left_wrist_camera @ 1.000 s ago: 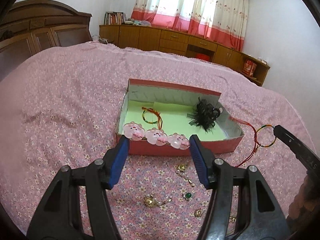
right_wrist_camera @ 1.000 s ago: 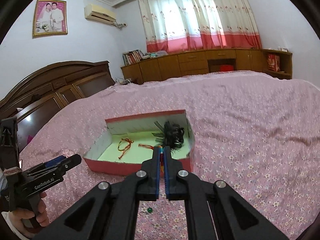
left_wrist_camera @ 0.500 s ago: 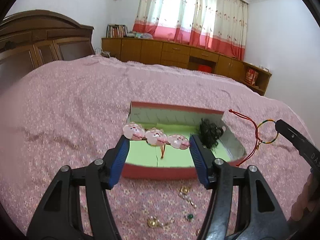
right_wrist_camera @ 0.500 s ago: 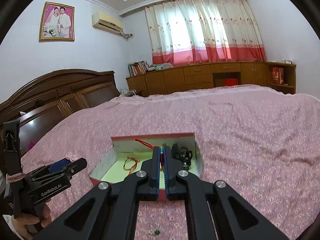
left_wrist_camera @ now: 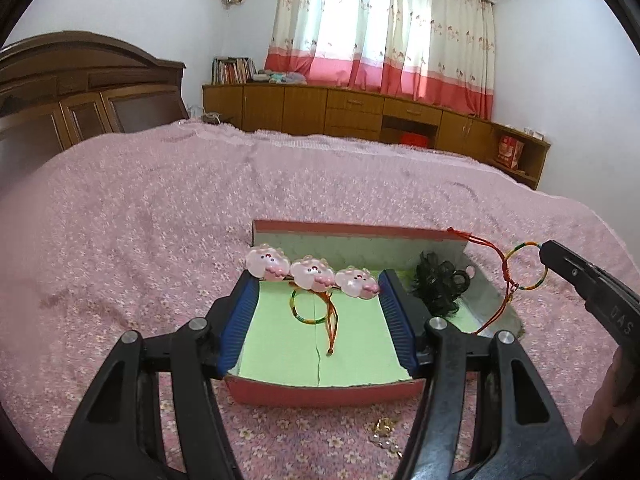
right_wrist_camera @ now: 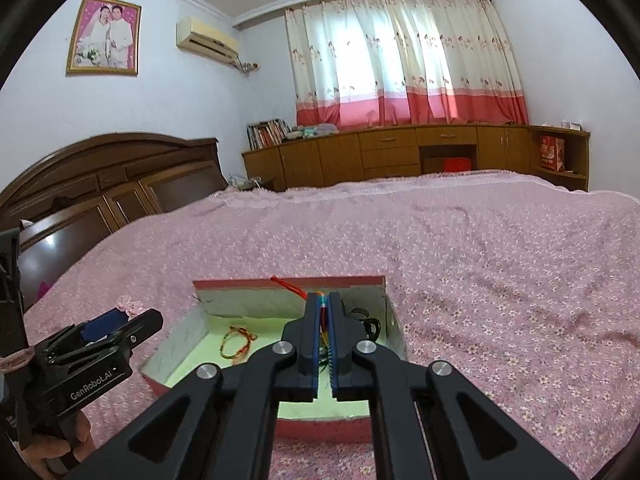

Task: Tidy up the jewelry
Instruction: 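Lower both held items into the shoebox and open both tools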

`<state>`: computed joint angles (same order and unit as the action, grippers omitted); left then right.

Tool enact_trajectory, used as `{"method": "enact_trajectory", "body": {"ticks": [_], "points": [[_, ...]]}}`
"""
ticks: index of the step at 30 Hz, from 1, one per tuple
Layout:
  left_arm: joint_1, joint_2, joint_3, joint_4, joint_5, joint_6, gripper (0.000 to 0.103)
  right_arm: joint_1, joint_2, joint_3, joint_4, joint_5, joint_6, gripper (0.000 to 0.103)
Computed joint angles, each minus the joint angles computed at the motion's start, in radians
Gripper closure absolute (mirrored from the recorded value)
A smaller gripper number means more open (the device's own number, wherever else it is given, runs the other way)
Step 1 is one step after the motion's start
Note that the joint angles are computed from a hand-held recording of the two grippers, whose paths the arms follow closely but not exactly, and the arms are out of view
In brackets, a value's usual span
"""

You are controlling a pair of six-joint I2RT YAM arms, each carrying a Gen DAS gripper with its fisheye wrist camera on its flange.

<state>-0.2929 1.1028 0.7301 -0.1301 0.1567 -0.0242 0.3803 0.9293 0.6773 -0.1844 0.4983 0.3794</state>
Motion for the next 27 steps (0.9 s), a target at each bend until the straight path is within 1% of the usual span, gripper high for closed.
{"method": "enact_trajectory", "body": {"ticks": [9,13,17,19,21,23,24,27], "points": [[-0.006,0.159,0.015,0.012,-0.023,0.011,0.049,-0.099,0.141,-0.022,0.056,-0.114,0.007,0.098],[-0.003,0.191,0.014,0.007,-0.029,0.006,0.049,-0.119,0.177,-0.033,0.068,-0.142,0.013,0.098],[-0.029,0.186,0.017,-0.011,-0.067,0.025,0.048,-0.138,0.202,-0.036,0.067,-0.164,0.02,0.098],[-0.031,0.201,0.036,-0.033,-0.067,0.032,0.048,-0.149,0.213,-0.033,0.062,-0.179,0.025,0.098],[-0.028,0.21,0.039,-0.031,-0.068,0.044,0.048,-0.158,0.218,-0.032,0.056,-0.201,0.037,0.098],[-0.021,0.201,0.043,-0.048,-0.051,0.048,0.048,-0.163,0.211,-0.035,0.052,-0.215,0.045,0.098],[-0.014,0.203,0.047,-0.051,-0.041,0.049,0.048,-0.163,0.207,-0.035,0.048,-0.217,0.046,0.096],[0.0,0.185,0.058,-0.08,-0.023,0.048,0.048,-0.16,0.191,-0.033,0.036,-0.222,0.048,0.08]]}}
